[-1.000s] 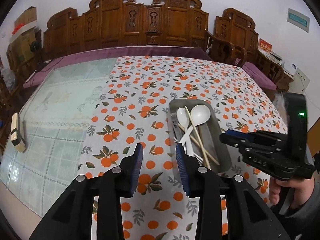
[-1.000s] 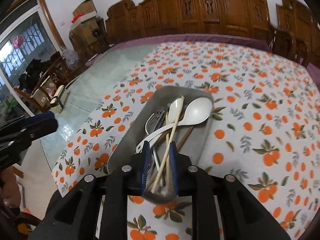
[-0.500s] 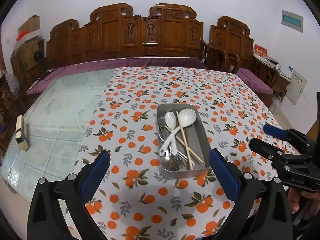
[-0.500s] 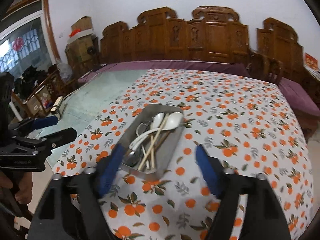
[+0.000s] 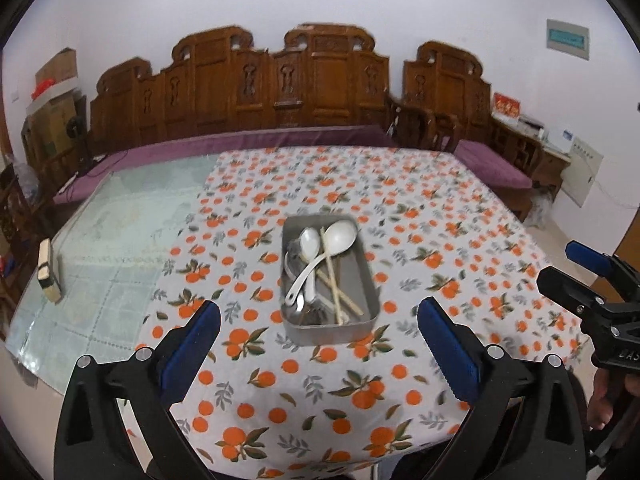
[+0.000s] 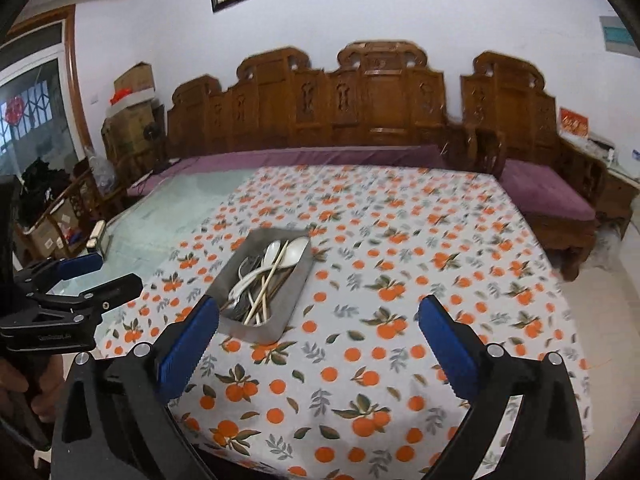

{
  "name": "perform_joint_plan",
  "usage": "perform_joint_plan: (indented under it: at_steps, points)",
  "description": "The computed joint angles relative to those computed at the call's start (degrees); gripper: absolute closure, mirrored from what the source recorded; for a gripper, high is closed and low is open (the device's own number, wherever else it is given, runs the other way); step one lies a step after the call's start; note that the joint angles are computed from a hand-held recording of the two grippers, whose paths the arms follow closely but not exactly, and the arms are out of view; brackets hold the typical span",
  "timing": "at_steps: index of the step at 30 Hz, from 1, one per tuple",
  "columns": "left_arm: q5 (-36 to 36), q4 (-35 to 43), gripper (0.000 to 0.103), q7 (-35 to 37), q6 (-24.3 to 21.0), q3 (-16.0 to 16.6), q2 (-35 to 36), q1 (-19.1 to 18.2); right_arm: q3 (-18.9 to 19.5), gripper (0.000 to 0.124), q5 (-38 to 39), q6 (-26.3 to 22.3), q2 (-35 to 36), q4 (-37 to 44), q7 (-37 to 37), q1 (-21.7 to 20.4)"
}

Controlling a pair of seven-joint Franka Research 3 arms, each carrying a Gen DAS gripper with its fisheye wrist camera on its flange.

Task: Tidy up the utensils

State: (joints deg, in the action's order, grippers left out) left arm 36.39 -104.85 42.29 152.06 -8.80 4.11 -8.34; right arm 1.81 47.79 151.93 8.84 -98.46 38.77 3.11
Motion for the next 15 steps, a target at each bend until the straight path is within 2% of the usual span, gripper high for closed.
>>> perform_joint_plan:
  at_steps: [4,10,15]
  points:
    - [3.00,1.36,0.008,-2.10,-1.81,-0.48,-1.53,-0.87,-0.13,0.024,3.80,1.69,-3.26,-1.13,-3.40,-0.49]
    - [6.92,1.55,0.008,-6.15,-2.22,-1.46,-4.59,-0.97,-1.43,0.024,9.63,2.92,-7.32,-2.14,-8.45,0.29]
    - [10.45,1.02,0.008,-9.49,-2.50,-2.42,-6.87,-0.54,-2.59,0.024,11.39,3.65,-9.37,-2.93,-9.22,1.38]
